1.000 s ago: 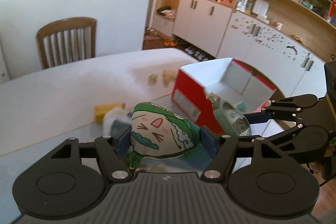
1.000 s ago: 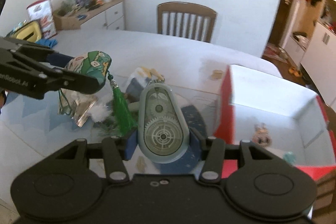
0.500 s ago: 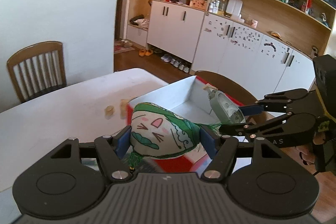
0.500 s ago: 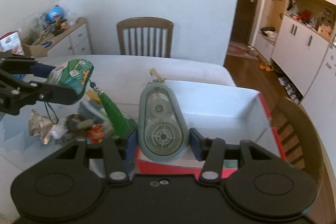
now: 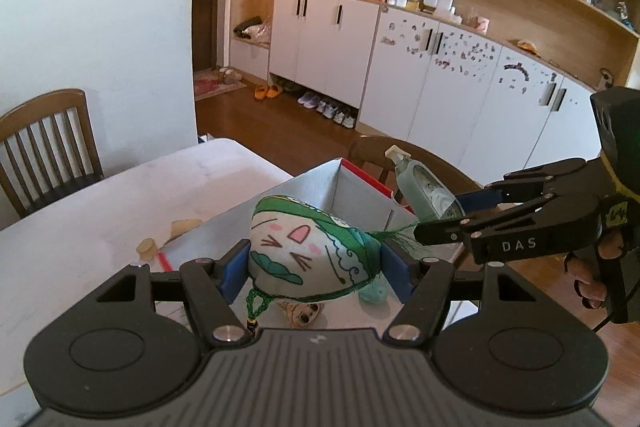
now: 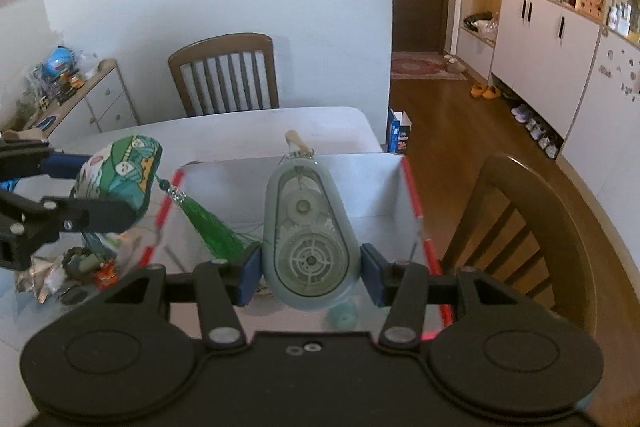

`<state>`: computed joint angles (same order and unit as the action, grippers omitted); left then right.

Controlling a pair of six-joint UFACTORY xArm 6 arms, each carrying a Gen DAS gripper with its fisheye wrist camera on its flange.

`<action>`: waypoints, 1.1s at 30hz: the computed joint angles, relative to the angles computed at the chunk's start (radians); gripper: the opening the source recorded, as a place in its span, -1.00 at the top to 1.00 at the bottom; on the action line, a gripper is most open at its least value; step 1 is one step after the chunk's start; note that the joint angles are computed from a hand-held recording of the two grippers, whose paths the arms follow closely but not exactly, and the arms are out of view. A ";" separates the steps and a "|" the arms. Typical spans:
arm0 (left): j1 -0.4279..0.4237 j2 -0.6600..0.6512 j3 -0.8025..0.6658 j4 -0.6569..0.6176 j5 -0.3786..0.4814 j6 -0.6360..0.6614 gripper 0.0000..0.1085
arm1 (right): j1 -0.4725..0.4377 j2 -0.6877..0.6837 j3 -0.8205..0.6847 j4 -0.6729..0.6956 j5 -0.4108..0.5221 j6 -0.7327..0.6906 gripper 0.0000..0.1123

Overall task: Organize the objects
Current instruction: 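Carry both items into the red box and open both tools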

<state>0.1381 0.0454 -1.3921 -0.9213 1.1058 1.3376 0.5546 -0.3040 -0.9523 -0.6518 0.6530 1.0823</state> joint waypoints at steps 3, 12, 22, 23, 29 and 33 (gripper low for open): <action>-0.053 0.003 0.026 0.034 -0.062 -0.024 -0.28 | -0.048 0.012 0.014 0.049 -0.039 -0.072 0.10; -0.163 0.072 0.060 0.198 -0.220 -0.160 -0.28 | -0.115 0.133 -0.007 0.233 -0.116 -0.324 0.10; -0.225 0.118 0.076 0.356 -0.273 -0.259 -0.28 | -0.107 0.249 -0.046 0.318 -0.104 -0.505 0.10; -0.230 0.112 0.089 0.365 -0.281 -0.267 -0.28 | -0.106 0.256 -0.047 0.352 -0.111 -0.538 0.10; -0.244 0.130 0.089 0.437 -0.295 -0.321 -0.28 | -0.097 0.326 -0.113 0.383 -0.069 -0.601 0.10; -0.244 0.146 0.072 0.467 -0.269 -0.362 -0.28 | -0.100 0.345 -0.123 0.449 -0.052 -0.646 0.10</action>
